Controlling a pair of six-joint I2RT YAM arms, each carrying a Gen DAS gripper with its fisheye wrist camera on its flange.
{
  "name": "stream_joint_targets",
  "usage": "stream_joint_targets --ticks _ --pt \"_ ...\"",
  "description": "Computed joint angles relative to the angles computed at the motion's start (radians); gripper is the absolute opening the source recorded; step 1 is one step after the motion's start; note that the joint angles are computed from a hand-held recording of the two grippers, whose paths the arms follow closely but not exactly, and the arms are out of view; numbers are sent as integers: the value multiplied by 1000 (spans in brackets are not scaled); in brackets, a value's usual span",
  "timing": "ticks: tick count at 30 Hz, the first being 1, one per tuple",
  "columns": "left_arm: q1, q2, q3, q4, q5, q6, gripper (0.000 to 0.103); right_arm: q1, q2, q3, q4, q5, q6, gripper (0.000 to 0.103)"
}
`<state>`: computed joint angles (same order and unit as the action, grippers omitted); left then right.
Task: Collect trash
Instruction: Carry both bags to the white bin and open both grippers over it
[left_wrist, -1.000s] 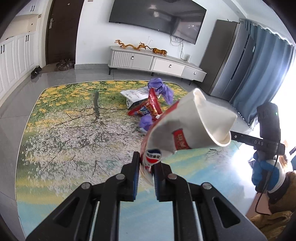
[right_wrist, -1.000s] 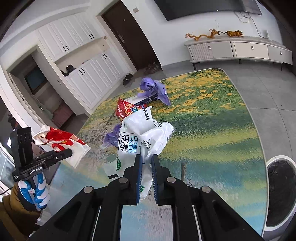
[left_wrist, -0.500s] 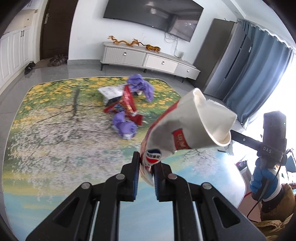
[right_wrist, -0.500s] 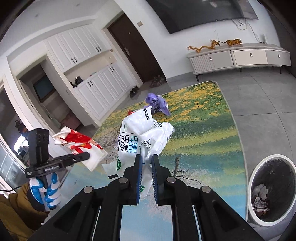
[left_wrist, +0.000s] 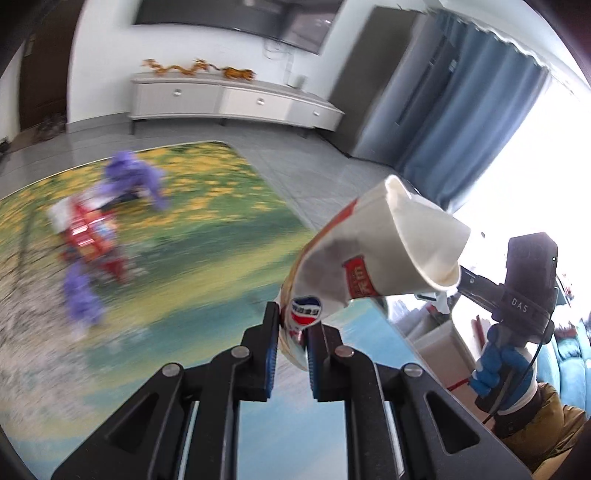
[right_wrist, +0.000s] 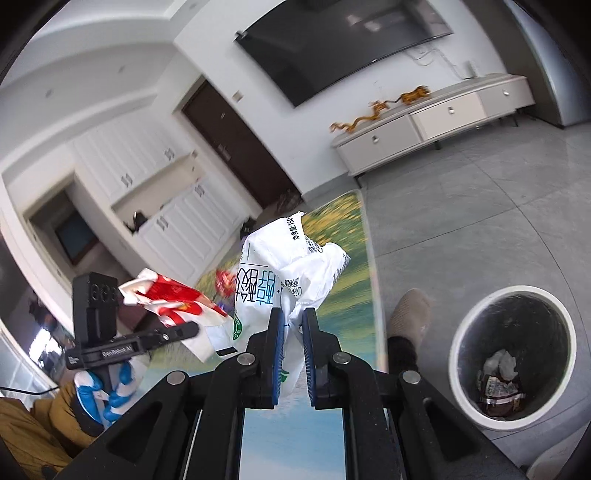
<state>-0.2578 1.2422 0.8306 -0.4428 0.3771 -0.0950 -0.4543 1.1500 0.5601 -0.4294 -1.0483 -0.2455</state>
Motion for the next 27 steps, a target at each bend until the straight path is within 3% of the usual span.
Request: stream_joint_targets --ticks 4,10,13,27 --pt "-161 147 100 50 -52 -47 13 -174 103 55 -85 -48 -131 10" --pt "-331 413 315 70 -93 -94 13 -290 195 86 -36 80 -138 10" --pt "-389 547 444 44 -131 -108 13 -284 233 97 27 193 -107 10" --pt "-475 965 886 -110 -194 -210 16 -157 493 118 327 480 46 14"
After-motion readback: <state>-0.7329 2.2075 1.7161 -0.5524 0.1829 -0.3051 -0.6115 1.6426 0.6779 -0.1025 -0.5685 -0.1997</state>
